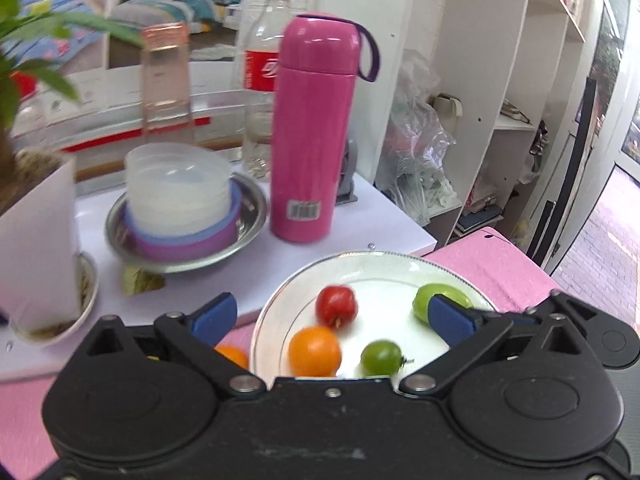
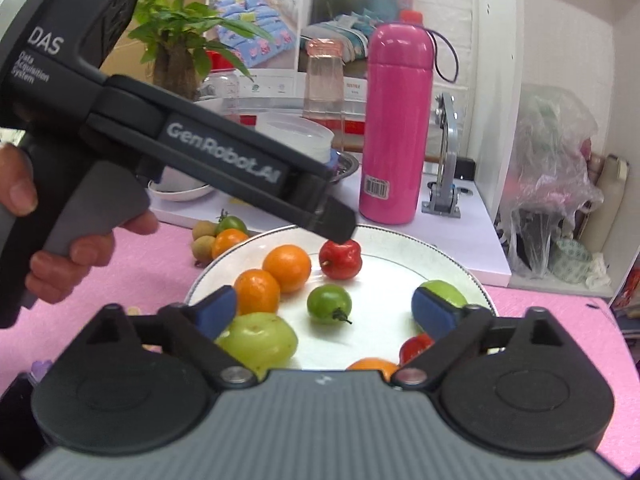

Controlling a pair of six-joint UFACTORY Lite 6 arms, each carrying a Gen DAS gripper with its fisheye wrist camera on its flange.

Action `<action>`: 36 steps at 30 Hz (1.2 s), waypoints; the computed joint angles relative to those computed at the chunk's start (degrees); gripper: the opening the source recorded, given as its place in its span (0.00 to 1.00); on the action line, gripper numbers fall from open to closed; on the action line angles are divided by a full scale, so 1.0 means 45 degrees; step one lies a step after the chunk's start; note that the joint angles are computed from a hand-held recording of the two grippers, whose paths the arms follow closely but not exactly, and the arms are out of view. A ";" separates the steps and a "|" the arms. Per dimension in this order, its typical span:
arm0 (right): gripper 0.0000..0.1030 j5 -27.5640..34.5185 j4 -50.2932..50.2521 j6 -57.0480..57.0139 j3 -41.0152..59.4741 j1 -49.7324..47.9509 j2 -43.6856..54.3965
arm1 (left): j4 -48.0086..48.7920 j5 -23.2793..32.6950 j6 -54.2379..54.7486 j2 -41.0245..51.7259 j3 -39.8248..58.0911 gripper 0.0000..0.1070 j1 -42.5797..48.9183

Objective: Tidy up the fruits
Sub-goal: 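Open the left tool onto the plate while the right tool releases the green lime, then move both open tools back to the fruit pile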

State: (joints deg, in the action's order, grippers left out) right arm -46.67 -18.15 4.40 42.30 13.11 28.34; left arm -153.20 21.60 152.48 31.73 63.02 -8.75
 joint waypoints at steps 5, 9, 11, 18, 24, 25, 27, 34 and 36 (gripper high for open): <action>0.99 -0.0224 0.0396 -0.0412 -0.0985 0.0453 -0.0886 | -0.0516 0.0909 0.0435 -0.1913 -0.2817 0.96 0.1024; 0.99 -0.0197 0.0853 -0.0819 -0.1407 0.1149 -0.1330 | -0.1547 0.1223 0.1399 -0.3134 -0.4698 0.96 0.2010; 0.99 -0.0075 0.1260 -0.1043 -0.1441 0.1629 -0.1442 | -0.1626 0.1419 0.1471 -0.3710 -0.5459 0.96 0.2541; 0.99 0.0626 0.2536 -0.1845 -0.0972 0.3159 -0.1499 | -0.0830 0.1681 0.1498 -0.4720 -0.6715 0.96 0.4523; 0.86 0.2119 0.2879 -0.2191 0.0745 0.3660 -0.0694 | -0.0071 0.1805 0.1462 -0.4842 -0.6792 0.96 0.5353; 0.84 0.2407 0.2871 -0.2226 0.1147 0.3664 -0.0450 | -0.0124 0.1828 0.1662 -0.4852 -0.6796 0.96 0.5406; 0.73 0.3012 0.2927 -0.2404 0.1983 0.3697 0.0028 | -0.0138 0.1931 0.1974 -0.4833 -0.6821 0.96 0.5492; 0.56 0.4655 0.3136 -0.3419 0.4919 0.3877 0.1880 | 0.0942 0.2256 0.1537 -0.4125 -0.6464 0.83 0.5733; 0.53 0.5034 0.3128 -0.3786 0.5672 0.3914 0.2395 | 0.1571 0.2263 0.0989 -0.3807 -0.6179 0.79 0.5902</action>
State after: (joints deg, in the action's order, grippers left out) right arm -24.02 -4.07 -12.64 67.82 30.72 39.12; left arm -146.13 31.78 156.93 14.59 35.21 17.81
